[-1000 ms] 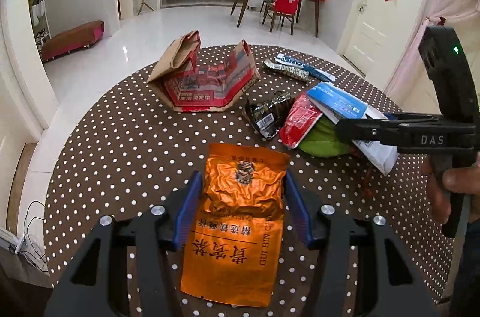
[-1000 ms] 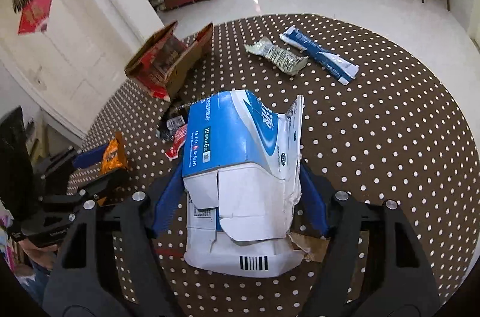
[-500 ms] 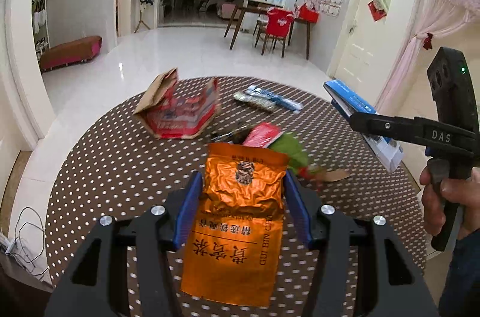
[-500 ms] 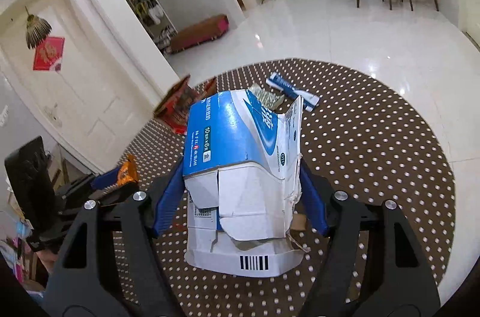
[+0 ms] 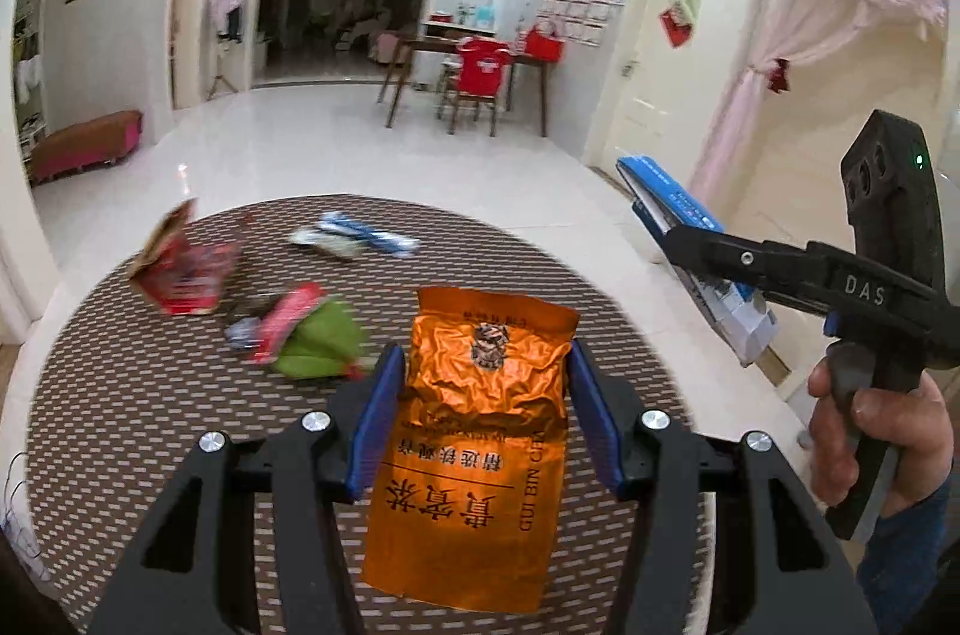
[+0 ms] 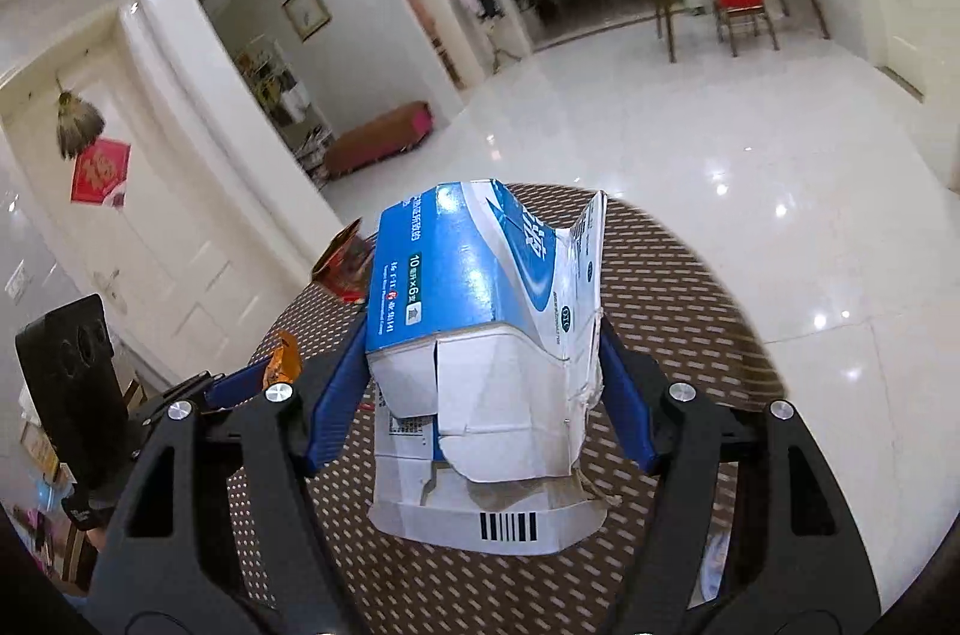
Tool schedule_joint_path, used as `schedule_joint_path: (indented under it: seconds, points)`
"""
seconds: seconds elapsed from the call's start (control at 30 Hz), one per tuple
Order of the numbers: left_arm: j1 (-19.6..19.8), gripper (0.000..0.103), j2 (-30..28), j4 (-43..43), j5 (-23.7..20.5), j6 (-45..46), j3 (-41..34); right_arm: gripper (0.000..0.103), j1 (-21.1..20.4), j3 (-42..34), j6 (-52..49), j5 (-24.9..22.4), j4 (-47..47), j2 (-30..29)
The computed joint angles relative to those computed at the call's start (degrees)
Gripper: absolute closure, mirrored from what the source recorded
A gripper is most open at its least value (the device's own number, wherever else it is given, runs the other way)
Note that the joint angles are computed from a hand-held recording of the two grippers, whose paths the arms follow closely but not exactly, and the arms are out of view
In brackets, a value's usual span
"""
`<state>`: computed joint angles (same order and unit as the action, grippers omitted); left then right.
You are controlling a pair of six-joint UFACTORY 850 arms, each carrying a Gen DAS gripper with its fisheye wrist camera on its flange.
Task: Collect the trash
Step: 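Carry the orange packet and blue-white box over the wastebasket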
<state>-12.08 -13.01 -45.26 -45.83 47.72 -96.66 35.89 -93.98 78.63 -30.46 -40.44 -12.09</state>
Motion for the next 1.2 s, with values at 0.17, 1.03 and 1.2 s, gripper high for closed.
schedule_joint_path:
  seconds: [0.17,1.03,1.2]
  points:
    - [-5.61,0.049,1.44,-1.16,0.48,-0.24,2.02,0.033,0.77,11.02,12.56,-3.56,-9.35,9.5]
    - [-27.47,0.049,-8.79,14.18,3.16,-9.19,2.92,0.032,-5.53,49.26,36.96,-2.46,-5.03,33.67]
    - [-29.2,0.047,-13.9,17.76,0.64,-12.75,-0.83,0.03,-8.1,52.92,37.61,2.73,-2.43,33.83]
